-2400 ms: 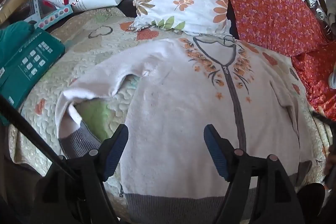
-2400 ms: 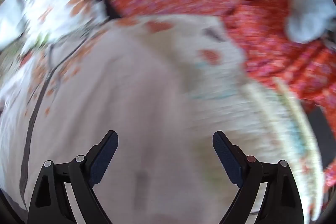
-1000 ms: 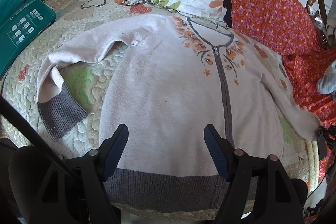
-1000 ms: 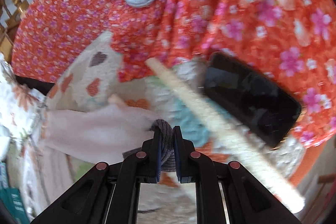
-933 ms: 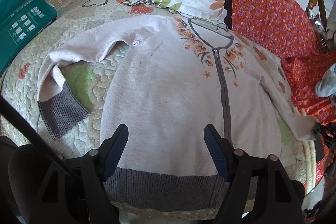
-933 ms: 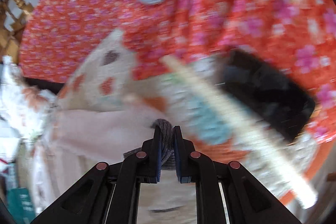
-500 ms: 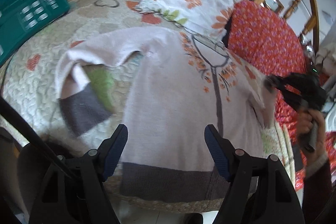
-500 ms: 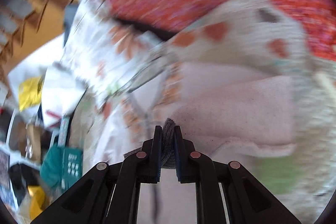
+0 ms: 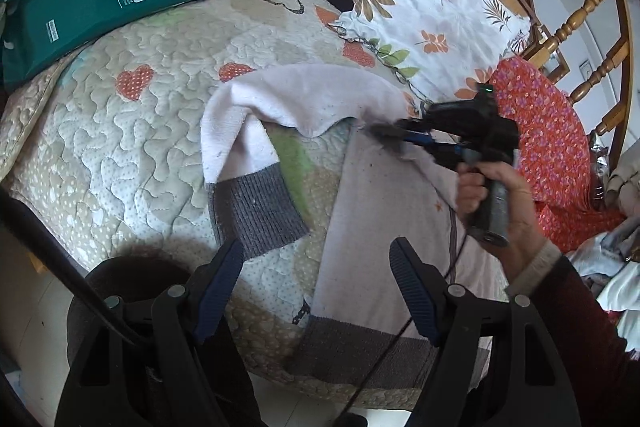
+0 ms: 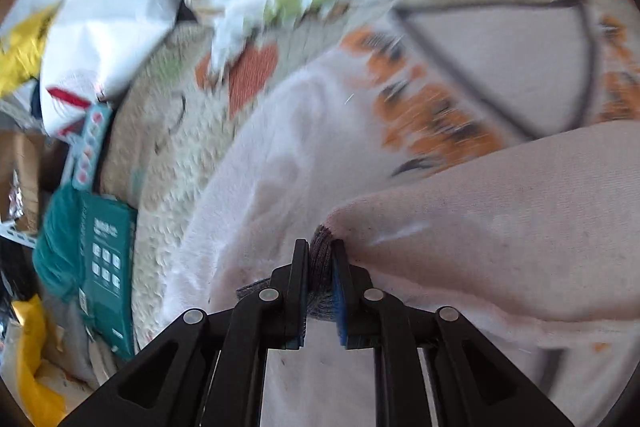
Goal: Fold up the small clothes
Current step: 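Carry the held sleeve across the cardigan body with the right gripper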
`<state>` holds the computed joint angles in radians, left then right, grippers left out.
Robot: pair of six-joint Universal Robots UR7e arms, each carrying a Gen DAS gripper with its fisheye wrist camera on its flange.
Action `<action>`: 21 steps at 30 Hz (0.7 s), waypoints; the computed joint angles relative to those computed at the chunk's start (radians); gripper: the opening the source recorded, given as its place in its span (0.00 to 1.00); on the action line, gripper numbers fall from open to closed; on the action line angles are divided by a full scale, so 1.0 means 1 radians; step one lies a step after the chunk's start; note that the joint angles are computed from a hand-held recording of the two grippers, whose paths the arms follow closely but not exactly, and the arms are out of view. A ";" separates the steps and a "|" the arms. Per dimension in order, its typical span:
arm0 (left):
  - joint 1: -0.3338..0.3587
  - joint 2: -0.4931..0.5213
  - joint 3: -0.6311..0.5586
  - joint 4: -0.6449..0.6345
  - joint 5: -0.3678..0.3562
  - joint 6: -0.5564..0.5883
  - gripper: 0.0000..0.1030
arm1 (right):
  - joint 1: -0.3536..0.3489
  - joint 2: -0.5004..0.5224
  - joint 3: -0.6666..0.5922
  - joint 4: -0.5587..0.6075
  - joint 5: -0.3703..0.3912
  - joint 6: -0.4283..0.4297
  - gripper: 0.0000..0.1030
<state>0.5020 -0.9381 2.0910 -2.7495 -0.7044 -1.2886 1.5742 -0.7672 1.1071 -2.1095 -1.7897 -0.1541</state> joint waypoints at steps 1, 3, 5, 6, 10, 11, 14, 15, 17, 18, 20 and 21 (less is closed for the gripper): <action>0.000 0.000 0.002 -0.006 0.001 0.002 0.72 | 0.003 0.012 -0.007 0.003 0.009 0.002 0.25; -0.005 -0.002 0.010 -0.006 0.004 -0.003 0.72 | -0.007 -0.009 0.011 -0.021 0.092 0.005 0.43; -0.003 0.000 0.007 -0.006 0.004 -0.002 0.72 | -0.005 -0.037 0.034 -0.058 0.112 -0.015 0.55; -0.002 0.002 0.006 -0.008 0.003 -0.002 0.72 | 0.003 -0.043 0.035 -0.069 0.075 -0.033 0.55; -0.003 0.013 -0.003 -0.021 0.005 0.003 0.73 | 0.023 -0.062 0.064 -0.107 -0.076 -0.131 0.54; -0.003 0.014 -0.005 -0.019 0.006 0.004 0.73 | 0.022 -0.069 0.077 -0.114 -0.102 -0.151 0.51; -0.002 0.018 -0.012 -0.006 0.003 -0.002 0.73 | 0.016 -0.073 0.092 -0.119 -0.163 -0.163 0.30; -0.001 0.019 -0.015 -0.003 0.000 -0.004 0.73 | 0.012 -0.060 0.079 -0.105 -0.165 -0.140 0.28; -0.001 0.019 -0.016 0.002 -0.002 -0.009 0.73 | 0.005 -0.045 0.075 -0.115 -0.142 -0.112 0.25; -0.001 0.018 -0.018 0.010 -0.002 -0.014 0.73 | 0.004 -0.036 0.074 -0.119 -0.128 -0.102 0.25; -0.001 0.014 -0.016 0.017 -0.004 -0.022 0.73 | 0.002 -0.007 0.054 -0.077 -0.114 -0.074 0.25; -0.001 0.012 -0.014 0.012 -0.005 -0.024 0.73 | -0.003 0.002 0.050 -0.039 -0.088 -0.061 0.26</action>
<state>0.5009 -0.9256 2.0774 -2.7374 -0.7099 -1.3125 1.5712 -0.7650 1.1573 -2.1484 -1.8774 -0.2153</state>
